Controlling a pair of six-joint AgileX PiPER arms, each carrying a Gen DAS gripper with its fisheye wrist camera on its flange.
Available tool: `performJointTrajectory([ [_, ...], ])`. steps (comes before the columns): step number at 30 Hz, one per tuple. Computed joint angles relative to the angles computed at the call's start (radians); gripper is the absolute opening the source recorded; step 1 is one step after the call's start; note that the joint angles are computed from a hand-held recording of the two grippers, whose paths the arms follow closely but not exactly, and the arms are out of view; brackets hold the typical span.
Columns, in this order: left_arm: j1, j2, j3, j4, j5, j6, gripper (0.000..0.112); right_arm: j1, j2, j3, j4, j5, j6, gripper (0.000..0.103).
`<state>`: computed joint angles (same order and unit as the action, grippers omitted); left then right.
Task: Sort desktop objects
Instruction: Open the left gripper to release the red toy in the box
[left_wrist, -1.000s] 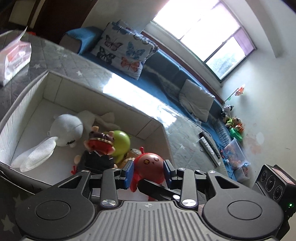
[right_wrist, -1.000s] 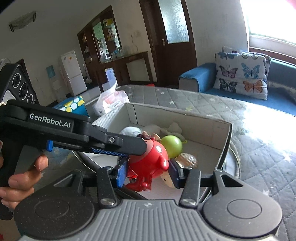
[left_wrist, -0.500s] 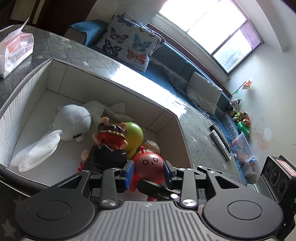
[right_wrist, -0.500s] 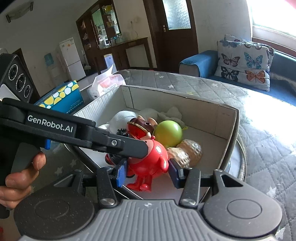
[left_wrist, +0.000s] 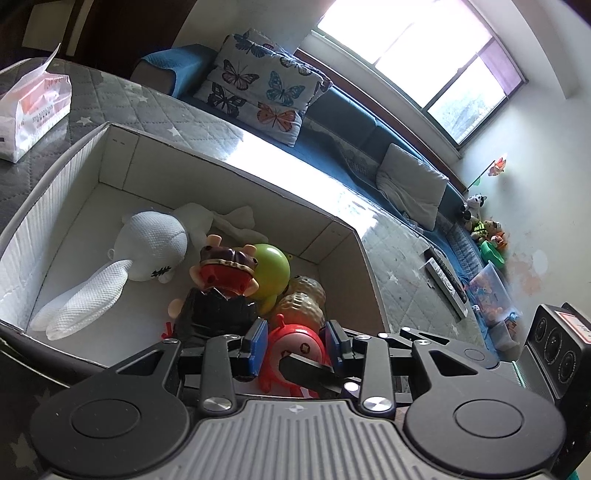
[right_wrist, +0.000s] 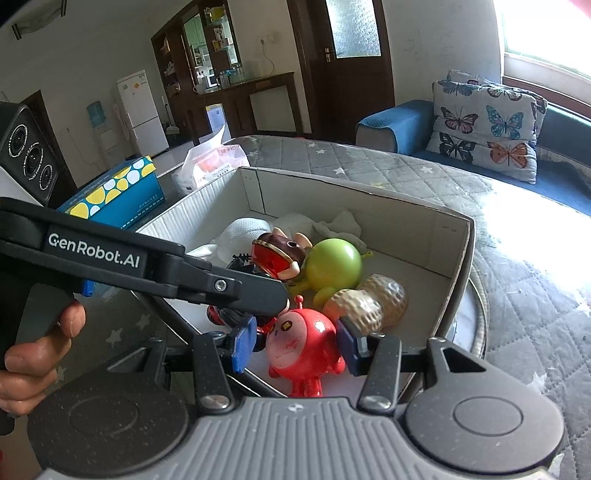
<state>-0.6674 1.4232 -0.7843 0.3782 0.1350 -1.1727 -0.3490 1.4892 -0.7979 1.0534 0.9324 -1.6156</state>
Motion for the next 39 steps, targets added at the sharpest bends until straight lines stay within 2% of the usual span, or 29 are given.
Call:
performJointTrajectory([
  [9,-0.064,-0.059,0.015,0.340,0.097,-0.341,0.037,-0.040,-0.051,0.036,0.030,0.028,-0.048,0.051],
  [10,-0.075,-0.069,0.020,0.376,0.110,-0.377,0.037,-0.047,-0.059,0.042,0.034,0.034,-0.053,0.053],
  [13,-0.118,-0.099,0.032,0.481,0.166,-0.485,0.037,-0.076,-0.099,0.075,0.061,0.048,-0.088,0.069],
  [16,-0.168,-0.128,0.045,0.555,0.227,-0.567,0.037,-0.105,-0.134,0.102,0.076,0.067,-0.108,0.069],
  [18,-0.200,-0.147,0.054,0.584,0.264,-0.600,0.037,-0.127,-0.149,0.113,0.079,0.091,-0.106,0.071],
  [20,-0.232,-0.159,0.059,0.612,0.309,-0.632,0.037,-0.150,-0.174,0.131,0.087,0.105,-0.116,0.082],
  [24,-0.319,-0.186,0.070,0.661,0.432,-0.695,0.037,-0.192,-0.222,0.169,0.103,0.124,-0.141,0.084],
  [26,-0.354,-0.196,0.077,0.679,0.479,-0.723,0.037,-0.218,-0.243,0.189,0.109,0.138,-0.151,0.089],
  [31,-0.437,-0.229,0.117,0.724,0.569,-0.801,0.037,-0.282,-0.289,0.233,0.118,0.177,-0.182,0.097],
  [35,-0.486,-0.238,0.130,0.714,0.632,-0.813,0.038,-0.327,-0.331,0.270,0.107,0.205,-0.202,0.099],
  [39,-0.556,-0.226,0.119,0.701,0.735,-0.821,0.039,-0.375,-0.373,0.306,0.109,0.240,-0.233,0.103],
])
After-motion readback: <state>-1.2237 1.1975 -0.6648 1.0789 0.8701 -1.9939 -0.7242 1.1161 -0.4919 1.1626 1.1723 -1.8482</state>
